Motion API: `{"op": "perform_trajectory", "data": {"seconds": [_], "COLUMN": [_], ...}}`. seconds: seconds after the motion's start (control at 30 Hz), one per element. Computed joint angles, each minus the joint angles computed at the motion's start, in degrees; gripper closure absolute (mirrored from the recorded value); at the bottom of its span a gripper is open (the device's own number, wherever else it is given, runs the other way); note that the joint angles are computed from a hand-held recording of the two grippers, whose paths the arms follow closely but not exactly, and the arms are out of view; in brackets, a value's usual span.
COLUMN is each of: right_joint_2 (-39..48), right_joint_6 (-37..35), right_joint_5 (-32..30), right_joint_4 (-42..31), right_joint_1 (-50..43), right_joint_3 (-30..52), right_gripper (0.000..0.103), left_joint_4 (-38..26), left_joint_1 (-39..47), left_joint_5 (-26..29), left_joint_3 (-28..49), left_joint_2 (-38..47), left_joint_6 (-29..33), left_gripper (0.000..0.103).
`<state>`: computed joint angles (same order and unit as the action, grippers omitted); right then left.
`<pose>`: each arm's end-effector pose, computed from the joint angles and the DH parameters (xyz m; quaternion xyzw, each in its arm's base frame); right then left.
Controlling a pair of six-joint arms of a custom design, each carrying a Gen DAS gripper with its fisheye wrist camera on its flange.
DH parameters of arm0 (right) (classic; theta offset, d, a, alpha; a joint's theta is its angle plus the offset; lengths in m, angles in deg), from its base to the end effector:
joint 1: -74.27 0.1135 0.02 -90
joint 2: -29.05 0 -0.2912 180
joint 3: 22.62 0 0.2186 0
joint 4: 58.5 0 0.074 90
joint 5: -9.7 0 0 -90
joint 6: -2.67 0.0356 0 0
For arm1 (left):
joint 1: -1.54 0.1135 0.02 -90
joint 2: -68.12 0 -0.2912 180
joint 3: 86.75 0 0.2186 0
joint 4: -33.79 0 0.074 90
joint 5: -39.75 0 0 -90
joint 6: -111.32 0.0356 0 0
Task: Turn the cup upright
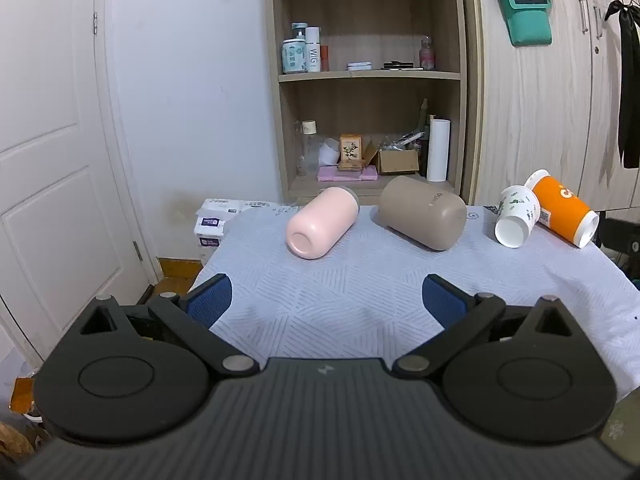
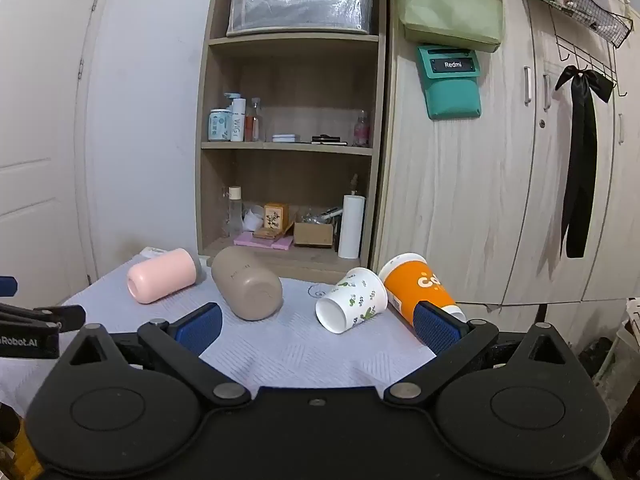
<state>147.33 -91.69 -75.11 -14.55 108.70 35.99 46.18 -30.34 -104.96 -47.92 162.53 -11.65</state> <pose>0.3101 0.2086 0.1516 -0.2387 0.7602 0.1216 0.5919 0.2148 -0.0994 0.1588 -0.1903 0.8133 0.1668 0.5239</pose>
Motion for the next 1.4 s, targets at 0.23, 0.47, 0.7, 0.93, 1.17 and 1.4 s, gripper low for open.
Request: {"op": "perform_trajectory", "data": {"seconds": [0.23, 0.47, 0.7, 0.93, 1.17, 1.4], "right_joint_2": [0.85, 0.34, 0.16, 0.06, 0.08, -0.13], "right_joint_6": [0.10, -0.35, -0.53, -0.55, -0.59, -0.60], "right_joint_5": [-0.75, 0.95, 0.55, 0.91, 1.74, 2.12], "right_joint_4": [2.36, -2.15, -1.83, -2.17, -3.44, -4.46], "right_joint_1": [-0.29, -0.10, -0.49, -0.98, -0.84, -0.62], "right_joint_3": [-0.65, 1.19, 0.55, 0.46, 1.17, 1.52], "right_gripper": [0.000, 0.000, 0.000, 0.000, 0.000, 0.000], "left_joint_4": [-2.56, -7.63, -3.21, -2.71, -1.84, -3.80], "left_joint_1": [-2.78, -3.73, -0.23, -0.48, -0.37, -1.16], "left_joint_5": [-4.53, -4.47, -1.18, -1.43, -1.25, -2.32], "left_joint_3": [1.65, 3.82, 0.07, -0.15, -0.70, 0.36], "left_joint_2": [1.11, 2.50, -0.57, -0.29, -0.52, -0.10], "left_joint_6": [-0.80, -4.63, -1.12, -1.29, -0.48, -0.96], "left_gripper": [0.000, 0.000, 0.000, 0.000, 0.000, 0.000]}}
